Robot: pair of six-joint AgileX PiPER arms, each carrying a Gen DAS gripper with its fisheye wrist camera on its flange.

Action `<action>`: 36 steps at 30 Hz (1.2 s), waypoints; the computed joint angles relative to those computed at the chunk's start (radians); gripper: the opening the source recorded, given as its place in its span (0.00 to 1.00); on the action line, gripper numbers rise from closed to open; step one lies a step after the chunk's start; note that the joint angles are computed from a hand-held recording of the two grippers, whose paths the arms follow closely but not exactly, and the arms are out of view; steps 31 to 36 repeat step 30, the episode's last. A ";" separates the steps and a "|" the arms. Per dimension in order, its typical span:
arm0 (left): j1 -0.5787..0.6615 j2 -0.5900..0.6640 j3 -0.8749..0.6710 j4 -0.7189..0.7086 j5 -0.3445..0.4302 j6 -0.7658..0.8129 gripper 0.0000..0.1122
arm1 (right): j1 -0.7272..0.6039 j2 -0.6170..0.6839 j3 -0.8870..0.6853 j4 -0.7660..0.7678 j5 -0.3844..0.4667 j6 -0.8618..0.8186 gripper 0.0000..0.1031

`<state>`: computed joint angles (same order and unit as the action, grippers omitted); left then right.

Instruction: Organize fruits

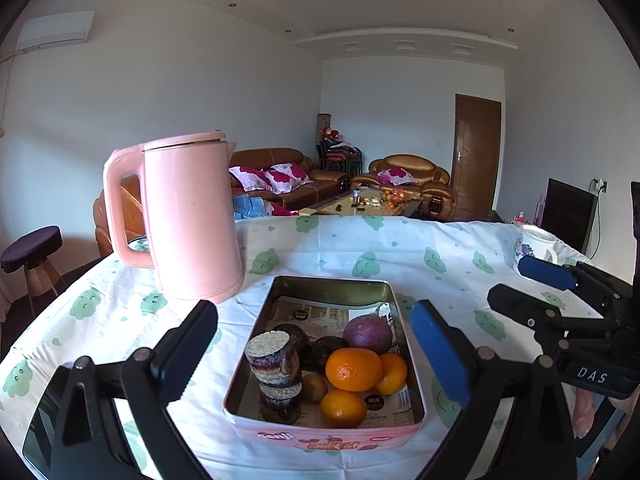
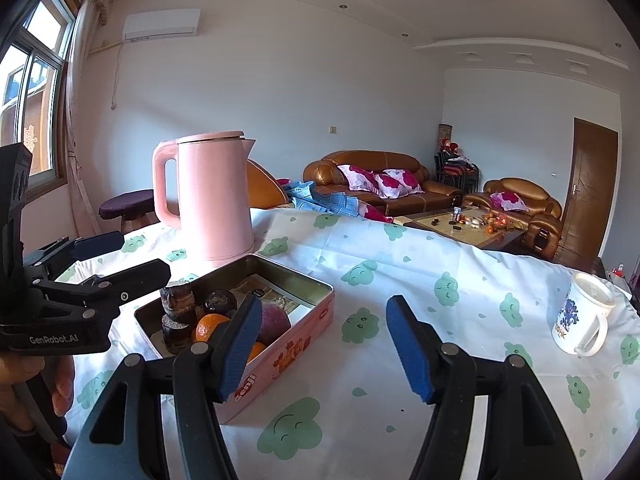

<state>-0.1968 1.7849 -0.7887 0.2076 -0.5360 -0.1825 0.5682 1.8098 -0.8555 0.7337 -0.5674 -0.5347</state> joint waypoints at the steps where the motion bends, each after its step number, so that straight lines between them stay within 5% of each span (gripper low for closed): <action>1: 0.000 -0.001 0.001 0.003 -0.002 -0.001 0.89 | 0.001 -0.001 0.002 0.003 -0.002 -0.002 0.64; 36: -0.037 -0.003 0.004 -0.052 -0.004 0.075 0.92 | -0.009 -0.004 0.039 0.025 -0.032 -0.027 0.64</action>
